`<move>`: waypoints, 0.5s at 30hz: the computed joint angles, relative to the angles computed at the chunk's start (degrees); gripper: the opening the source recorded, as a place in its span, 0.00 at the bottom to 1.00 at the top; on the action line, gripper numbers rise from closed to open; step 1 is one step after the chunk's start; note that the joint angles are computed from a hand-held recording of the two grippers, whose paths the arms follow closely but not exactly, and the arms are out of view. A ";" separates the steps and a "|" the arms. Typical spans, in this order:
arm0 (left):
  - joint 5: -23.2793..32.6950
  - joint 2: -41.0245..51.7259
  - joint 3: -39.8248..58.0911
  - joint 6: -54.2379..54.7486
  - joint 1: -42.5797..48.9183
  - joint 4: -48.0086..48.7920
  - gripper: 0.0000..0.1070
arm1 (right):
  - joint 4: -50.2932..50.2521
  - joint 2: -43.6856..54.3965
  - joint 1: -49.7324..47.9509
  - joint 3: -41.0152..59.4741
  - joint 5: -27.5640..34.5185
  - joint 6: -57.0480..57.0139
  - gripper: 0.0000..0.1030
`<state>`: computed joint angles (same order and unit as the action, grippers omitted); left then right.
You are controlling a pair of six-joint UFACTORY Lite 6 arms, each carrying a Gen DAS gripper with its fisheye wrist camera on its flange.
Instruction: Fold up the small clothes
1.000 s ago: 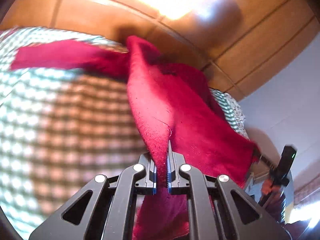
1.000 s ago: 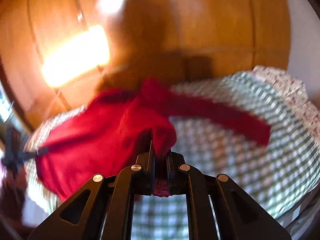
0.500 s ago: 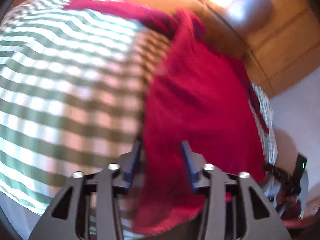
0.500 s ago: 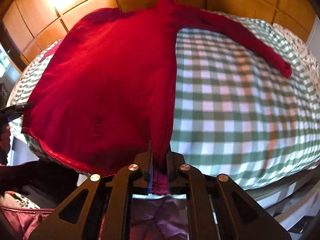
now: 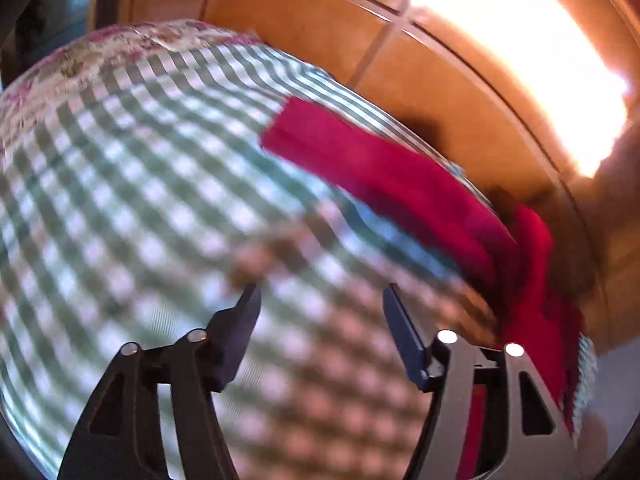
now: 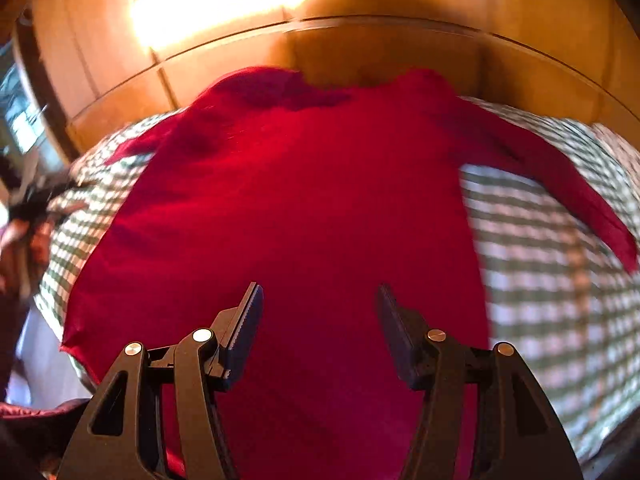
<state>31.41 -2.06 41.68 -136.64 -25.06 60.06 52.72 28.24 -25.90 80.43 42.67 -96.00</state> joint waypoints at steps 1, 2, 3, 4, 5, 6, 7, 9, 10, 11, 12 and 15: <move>-1.08 1.10 0.84 3.80 3.68 -1.71 0.67 | 1.44 -0.42 1.95 -1.84 -1.73 -1.44 0.56; -1.93 2.76 2.09 6.80 6.36 -2.93 0.68 | 2.72 -1.19 3.26 -3.84 -3.12 -2.82 0.56; -2.67 4.35 3.11 8.12 8.06 -2.98 0.68 | 3.88 -0.80 5.24 -4.74 -5.39 -3.90 0.56; -3.38 5.97 4.61 10.47 10.27 -3.34 0.68 | 5.47 -1.69 6.62 -7.05 -7.57 -5.43 0.56; -4.19 8.47 6.73 11.82 11.89 -3.12 0.71 | 7.32 -1.21 8.32 -7.94 -10.56 -7.47 0.56; -4.72 10.53 8.58 13.90 13.71 -3.43 0.73 | 9.53 -0.47 9.60 -8.49 -13.07 -9.98 0.56; -4.68 12.56 10.41 14.96 15.01 -3.59 0.73 | 11.54 0.65 10.43 -8.48 -14.75 -12.10 0.56; -5.57 14.96 12.80 16.19 17.42 -3.40 0.77 | 15.23 2.34 10.60 -8.32 -15.40 -15.20 0.62; -5.97 16.19 14.20 15.90 18.44 -1.73 0.76 | 16.01 3.00 10.22 -7.96 -14.85 -15.73 0.65; -6.27 16.48 14.59 15.93 18.77 -0.70 0.63 | 15.31 4.13 9.62 -6.90 -13.41 -14.25 0.69; -6.78 17.48 15.73 17.67 19.52 -0.81 0.42 | 14.18 5.35 9.03 -5.48 -11.56 -12.17 0.71; -9.58 17.82 16.52 21.32 21.51 -2.21 0.06 | 15.09 6.35 8.65 -5.01 -10.15 -12.87 0.78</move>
<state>21.84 15.76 58.20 -115.31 -3.56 57.86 67.81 34.59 -17.25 75.42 32.52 -108.87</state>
